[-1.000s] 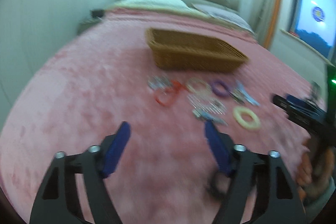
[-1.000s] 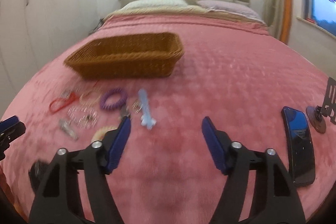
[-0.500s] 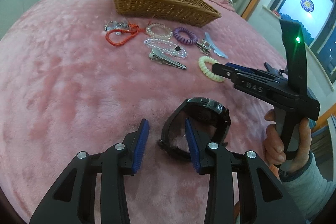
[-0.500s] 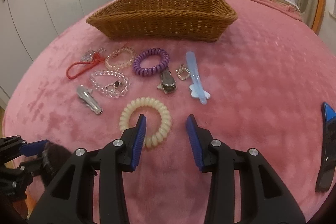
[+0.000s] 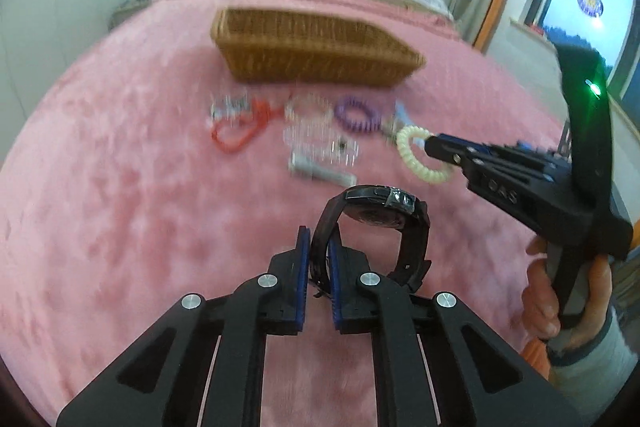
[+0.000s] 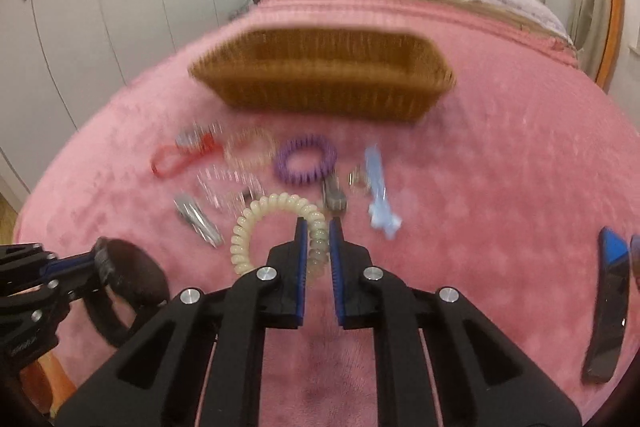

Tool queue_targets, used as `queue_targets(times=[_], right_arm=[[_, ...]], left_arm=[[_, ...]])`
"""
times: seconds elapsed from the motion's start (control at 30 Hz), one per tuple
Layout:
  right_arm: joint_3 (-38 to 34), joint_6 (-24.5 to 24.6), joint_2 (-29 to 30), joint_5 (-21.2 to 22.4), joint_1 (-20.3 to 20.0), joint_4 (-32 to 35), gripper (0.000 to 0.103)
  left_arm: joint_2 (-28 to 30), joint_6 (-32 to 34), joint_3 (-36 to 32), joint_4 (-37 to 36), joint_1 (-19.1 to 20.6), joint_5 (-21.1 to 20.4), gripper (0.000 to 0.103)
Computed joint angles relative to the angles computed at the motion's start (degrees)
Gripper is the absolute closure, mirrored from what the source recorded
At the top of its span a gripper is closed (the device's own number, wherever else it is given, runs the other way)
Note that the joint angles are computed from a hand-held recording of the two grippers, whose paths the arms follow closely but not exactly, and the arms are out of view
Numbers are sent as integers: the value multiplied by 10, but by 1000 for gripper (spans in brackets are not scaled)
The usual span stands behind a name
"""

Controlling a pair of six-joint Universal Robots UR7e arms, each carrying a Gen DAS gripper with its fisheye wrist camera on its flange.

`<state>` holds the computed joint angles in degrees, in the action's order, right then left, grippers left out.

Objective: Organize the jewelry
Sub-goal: 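Drop the watch from left tool into basket while right tool drops the coil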

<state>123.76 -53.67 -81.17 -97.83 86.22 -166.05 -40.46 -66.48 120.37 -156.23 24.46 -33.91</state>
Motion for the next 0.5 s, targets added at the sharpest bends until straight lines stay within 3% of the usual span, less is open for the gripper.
queue_targets(times=[0.13,0.27,0.43,0.5], right_arm=[[-38,22,1,35,23,5,94],[-114,53,55,47,61,-9,94],[-227,79,153,20,87,3,94],[-277,91,196,3,90,35,94]], left_arm=[[-14,64,-16,-56,13,49,96],[-12,191,-66,-142,45,95,96],[28,372,-191,-221,120,114,96],[45,389,-237,-214,155,105,96]])
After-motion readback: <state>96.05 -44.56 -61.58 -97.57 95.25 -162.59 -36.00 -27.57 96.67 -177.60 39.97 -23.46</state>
